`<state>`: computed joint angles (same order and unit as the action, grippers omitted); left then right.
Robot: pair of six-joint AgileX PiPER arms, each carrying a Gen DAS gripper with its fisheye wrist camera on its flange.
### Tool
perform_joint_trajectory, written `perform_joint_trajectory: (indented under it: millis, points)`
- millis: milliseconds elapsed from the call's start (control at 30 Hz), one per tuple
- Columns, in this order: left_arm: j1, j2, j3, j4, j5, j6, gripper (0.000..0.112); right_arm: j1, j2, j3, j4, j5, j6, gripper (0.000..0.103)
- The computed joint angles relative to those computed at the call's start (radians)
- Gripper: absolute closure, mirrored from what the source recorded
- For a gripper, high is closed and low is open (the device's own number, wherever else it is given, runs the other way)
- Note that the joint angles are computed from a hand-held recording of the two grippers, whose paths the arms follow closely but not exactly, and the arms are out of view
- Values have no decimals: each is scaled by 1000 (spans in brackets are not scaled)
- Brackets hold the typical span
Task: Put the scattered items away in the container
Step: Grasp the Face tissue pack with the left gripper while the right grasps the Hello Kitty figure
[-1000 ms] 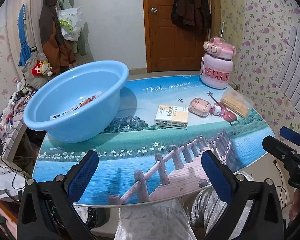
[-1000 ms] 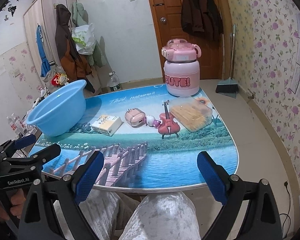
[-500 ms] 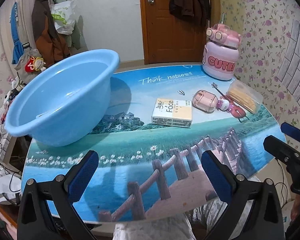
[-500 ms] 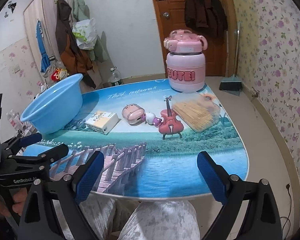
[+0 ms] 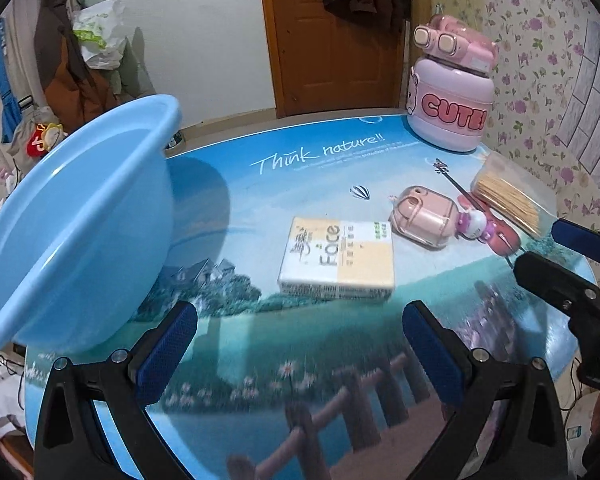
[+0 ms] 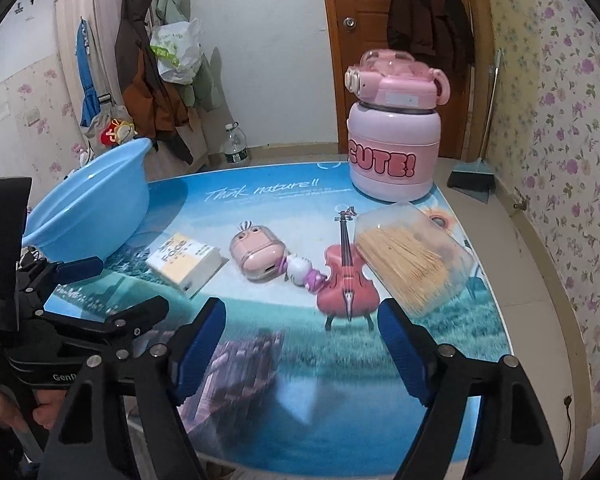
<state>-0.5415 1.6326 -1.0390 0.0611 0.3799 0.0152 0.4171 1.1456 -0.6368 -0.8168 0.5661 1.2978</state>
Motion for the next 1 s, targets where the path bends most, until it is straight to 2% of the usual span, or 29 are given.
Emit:
perform_joint_trajectory:
  millis: [133,400,500,567,733,867,967,1000]
  points:
    - [1,48,-55,-33,16,34,9,-77,71,-39,60,-55,-107,23]
    - [-12,118,-141,-41,42,53,9,-182,167,-101,223,-144,-393,40]
    - [-10,141,-170,-56,61,65,9,-226,187,-113,359,-177,-571,44]
    - [-7,153,-187,-71,74,77,9,-249,204,-124,444,-186,-681,45]
    - [0,173,-215,-93,95,94,11,-272,230,-142,503,-198,-774,45]
    - [10,185,-232,-146,116,148,20,-288,254,-154,551,-204,-853,46]
    - [15,179,-227,-181,112,186,25,-294,255,-150,587,-219,-907,58]
    - [15,176,-223,-189,110,195,28,-301,256,-151,639,-221,-962,67]
